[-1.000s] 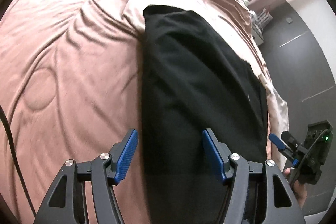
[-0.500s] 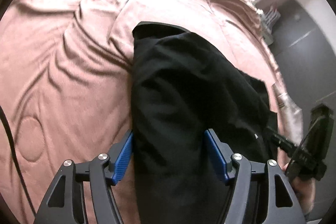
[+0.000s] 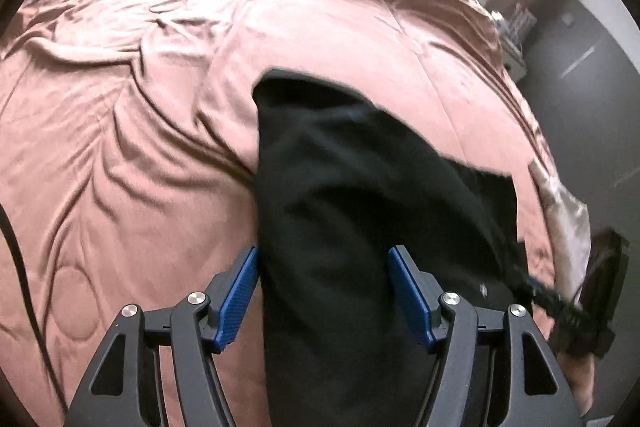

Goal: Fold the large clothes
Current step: 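Press and square the folded shirt's edges with both tools, then grasp the folded black shirt's end with the left tool while the right tool grasps beside it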

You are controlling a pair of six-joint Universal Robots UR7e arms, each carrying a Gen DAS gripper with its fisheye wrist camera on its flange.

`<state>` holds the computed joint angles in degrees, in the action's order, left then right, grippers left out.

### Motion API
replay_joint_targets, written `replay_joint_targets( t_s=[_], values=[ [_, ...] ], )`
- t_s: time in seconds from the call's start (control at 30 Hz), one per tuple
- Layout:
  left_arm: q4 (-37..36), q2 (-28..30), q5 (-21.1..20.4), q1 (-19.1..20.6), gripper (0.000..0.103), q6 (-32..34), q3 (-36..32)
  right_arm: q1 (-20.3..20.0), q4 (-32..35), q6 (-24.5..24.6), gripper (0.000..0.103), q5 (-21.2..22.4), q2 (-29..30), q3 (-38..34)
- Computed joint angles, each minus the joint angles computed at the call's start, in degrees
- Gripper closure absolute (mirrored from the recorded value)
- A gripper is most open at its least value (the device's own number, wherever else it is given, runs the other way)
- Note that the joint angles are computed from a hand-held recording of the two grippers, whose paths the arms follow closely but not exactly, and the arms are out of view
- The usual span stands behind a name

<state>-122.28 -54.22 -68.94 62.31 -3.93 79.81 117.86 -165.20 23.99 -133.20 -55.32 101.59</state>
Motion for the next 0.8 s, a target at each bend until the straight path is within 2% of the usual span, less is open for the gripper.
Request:
replay_joint_targets(
  t_s=[0.1, 0.17, 0.27, 0.4, 0.7, 0.8],
  values=[
    [0.07, 2.26, -0.79, 0.5, 0.035, -0.57, -3.09, -1.09, -3.01, -0.18, 0.024, 2.45, -1.71, 2.37],
    [-0.55, 3.84, 0.37, 0.25, 0.035, 0.42, -4.51, -1.28, -3.74, -0.17, 0.029, 2.51, -2.33, 3.34],
    [-0.75, 5.91, 2.68, -0.16, 0.035, 1.47, -6.07, -1.97, -7.07, -0.28, 0.029, 4.64, -4.23, 6.1],
    [0.48, 7.74, 3.72, 0.08, 0.035, 1.42, -7.44, -4.16, -13.06, -0.84, 0.029, 12.22, -6.33, 9.74],
    [2.96, 4.47, -0.21, 0.86, 0.035, 1.71, -6.06, -9.28, -12.33, -1.0, 0.029, 26.1, -8.67, 11.0],
    [4.1, 1.98, -2.94, 1.67, 0.035, 1.39, -3.78, -10.89, -11.04, -0.85, 0.029, 28.91, -8.93, 10.79]
  ],
)
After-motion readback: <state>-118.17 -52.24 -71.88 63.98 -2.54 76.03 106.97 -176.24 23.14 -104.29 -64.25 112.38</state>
